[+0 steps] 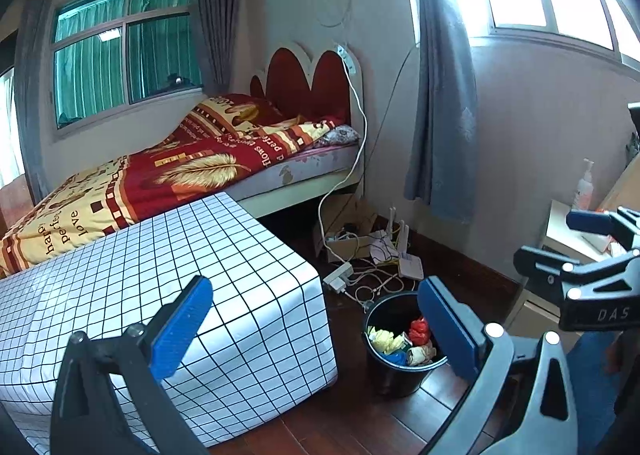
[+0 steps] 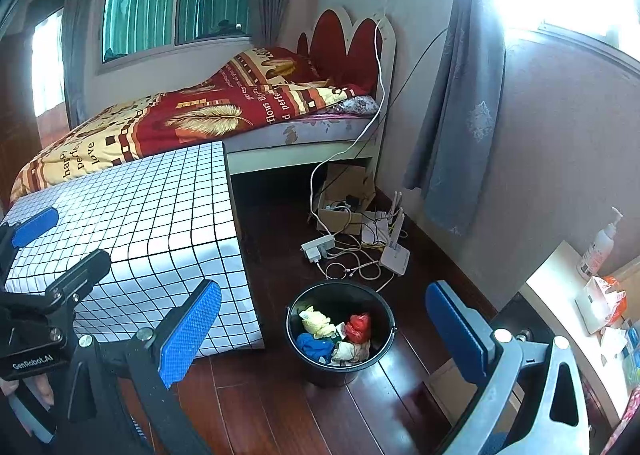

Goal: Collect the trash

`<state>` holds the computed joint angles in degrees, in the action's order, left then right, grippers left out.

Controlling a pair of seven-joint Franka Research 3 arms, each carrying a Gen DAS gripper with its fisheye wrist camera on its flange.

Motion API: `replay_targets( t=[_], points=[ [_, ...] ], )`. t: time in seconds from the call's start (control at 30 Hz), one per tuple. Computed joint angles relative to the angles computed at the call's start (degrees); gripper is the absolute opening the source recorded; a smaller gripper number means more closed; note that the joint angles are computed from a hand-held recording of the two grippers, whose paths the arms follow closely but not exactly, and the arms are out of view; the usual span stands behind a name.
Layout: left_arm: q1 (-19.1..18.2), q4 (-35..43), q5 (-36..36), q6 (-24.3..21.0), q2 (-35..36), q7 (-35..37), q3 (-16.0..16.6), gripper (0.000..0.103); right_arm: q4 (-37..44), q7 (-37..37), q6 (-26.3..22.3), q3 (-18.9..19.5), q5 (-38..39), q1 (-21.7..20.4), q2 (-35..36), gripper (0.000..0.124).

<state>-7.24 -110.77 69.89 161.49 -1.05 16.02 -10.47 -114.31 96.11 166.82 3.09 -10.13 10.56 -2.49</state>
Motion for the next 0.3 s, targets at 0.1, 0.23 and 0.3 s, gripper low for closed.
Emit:
replay_targets(
  t=[0.1,0.23,0.3],
  points=[
    [0.2,0.0,2.8,1.6,-0.1,-1.6,0.1,0.103,-0.1,0.2,-0.1,0.1,-0.2,0.1,0.0,0.103],
    [0.3,-0.1,3.9,2.0,-0.1,-2.2,0.1,0.103,-0.1,0.4,-0.1,0.1,-0.4,0.1,0.0,0.103],
    [0.1,-0.1,4.4,1.3,-0.2,-2.2,0.0,0.103,-0.1,0.2,-0.1,0.0,-0.2,0.1,0.1,0.103]
  ],
)
